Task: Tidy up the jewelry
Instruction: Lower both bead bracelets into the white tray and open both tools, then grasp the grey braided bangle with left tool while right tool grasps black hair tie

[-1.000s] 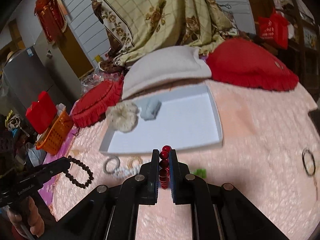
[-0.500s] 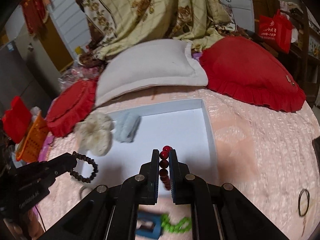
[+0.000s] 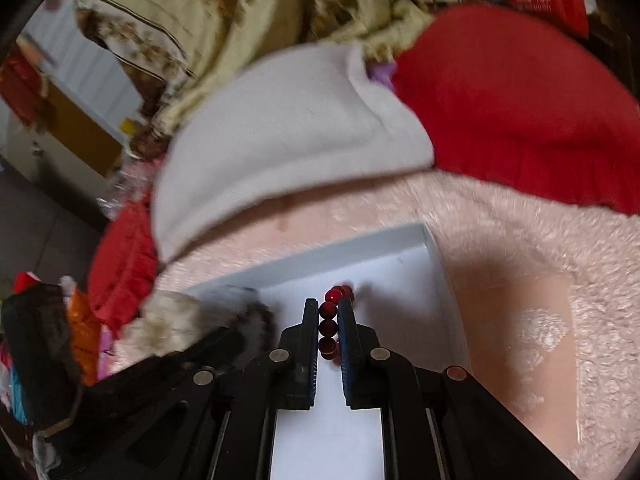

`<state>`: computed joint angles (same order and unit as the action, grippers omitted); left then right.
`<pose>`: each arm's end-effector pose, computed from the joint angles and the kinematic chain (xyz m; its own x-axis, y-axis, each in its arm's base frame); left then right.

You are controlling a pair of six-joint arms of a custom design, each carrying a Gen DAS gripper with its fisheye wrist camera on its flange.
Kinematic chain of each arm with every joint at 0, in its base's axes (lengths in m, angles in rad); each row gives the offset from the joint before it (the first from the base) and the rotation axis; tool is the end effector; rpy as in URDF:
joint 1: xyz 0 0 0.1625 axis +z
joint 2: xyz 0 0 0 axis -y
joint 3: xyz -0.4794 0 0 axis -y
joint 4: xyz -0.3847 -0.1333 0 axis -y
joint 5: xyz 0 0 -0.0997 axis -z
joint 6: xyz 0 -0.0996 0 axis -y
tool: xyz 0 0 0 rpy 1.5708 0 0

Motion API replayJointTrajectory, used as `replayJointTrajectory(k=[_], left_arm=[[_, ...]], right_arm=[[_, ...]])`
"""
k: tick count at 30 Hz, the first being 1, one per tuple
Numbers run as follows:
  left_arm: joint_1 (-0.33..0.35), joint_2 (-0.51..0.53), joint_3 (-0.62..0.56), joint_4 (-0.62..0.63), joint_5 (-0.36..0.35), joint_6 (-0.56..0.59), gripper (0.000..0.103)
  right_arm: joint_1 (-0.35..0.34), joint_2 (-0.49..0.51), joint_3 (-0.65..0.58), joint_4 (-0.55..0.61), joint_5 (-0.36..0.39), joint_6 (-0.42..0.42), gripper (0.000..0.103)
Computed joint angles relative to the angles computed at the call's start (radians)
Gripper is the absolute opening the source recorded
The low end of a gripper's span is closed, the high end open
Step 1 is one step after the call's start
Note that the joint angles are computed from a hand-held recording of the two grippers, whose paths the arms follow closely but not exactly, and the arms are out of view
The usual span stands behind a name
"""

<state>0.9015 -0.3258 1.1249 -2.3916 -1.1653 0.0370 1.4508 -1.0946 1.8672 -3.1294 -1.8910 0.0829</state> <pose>-0.3760 -0.7534 -0.0491 -0.7025 0.5920 -0.3949 0.6467 0.7627 -0.0071 0.0255 -0.6402 0.3238 -0.9055 0.3917 0.1631 0.1601 0.6715 -0.7235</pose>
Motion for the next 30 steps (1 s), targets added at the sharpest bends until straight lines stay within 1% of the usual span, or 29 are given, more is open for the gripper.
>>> replayJointTrajectory(k=[3,6,7,8,9,10,11,12,14,18,23,26,28,30], left_arm=[[0.01,0.01,-0.01,0.01,0.012,0.011,0.007],[0.022,0.004,-0.016,0.027,-0.022,0.012,0.011],[0.025,0.0,-0.017,0.034,-0.033,0.008,0.014],[0.028,-0.005,-0.016,0.036,-0.043,0.005,0.017],[0.029,-0.011,-0.011,0.035,-0.053,0.003,0.024],[0.029,-0.021,-0.003,0.032,-0.063,0.0,0.029],[0.029,-0.032,0.008,0.026,-0.071,-0.004,0.03],[0.028,-0.042,0.018,0.022,-0.079,-0.008,0.03],[0.024,-0.067,0.043,0.014,-0.093,-0.013,0.03],[0.006,-0.165,0.177,-0.086,-0.082,0.002,0.03],[-0.01,-0.309,0.398,-0.23,-0.034,0.02,0.03],[-0.004,-0.378,0.503,-0.279,-0.013,-0.01,0.03],[0.004,-0.407,0.554,-0.302,0.003,-0.03,0.03],[0.018,-0.433,0.593,-0.296,0.011,-0.058,0.03]], right_arm=[[-0.012,0.023,-0.013,0.018,-0.024,-0.003,0.009],[-0.017,0.035,-0.021,0.013,-0.044,-0.008,0.009],[-0.015,0.037,-0.024,0.019,-0.067,-0.008,0.009],[-0.011,0.039,-0.026,0.02,-0.085,-0.009,0.013],[-0.009,0.042,-0.029,0.019,-0.099,-0.012,0.021],[-0.006,0.04,-0.027,0.013,-0.107,-0.016,0.026],[-0.004,0.035,-0.02,0.003,-0.113,-0.018,0.035],[-0.001,0.031,-0.014,-0.01,-0.118,-0.02,0.039],[0.007,0.014,0.009,-0.044,-0.128,-0.028,0.039],[0.024,-0.05,0.094,-0.089,-0.114,-0.042,0.039],[0.059,-0.114,0.235,-0.17,-0.139,-0.086,0.04],[0.064,-0.132,0.315,-0.215,-0.122,-0.071,0.041],[0.067,-0.132,0.354,-0.239,-0.102,-0.063,0.041],[0.073,-0.125,0.392,-0.269,-0.08,-0.069,0.041]])
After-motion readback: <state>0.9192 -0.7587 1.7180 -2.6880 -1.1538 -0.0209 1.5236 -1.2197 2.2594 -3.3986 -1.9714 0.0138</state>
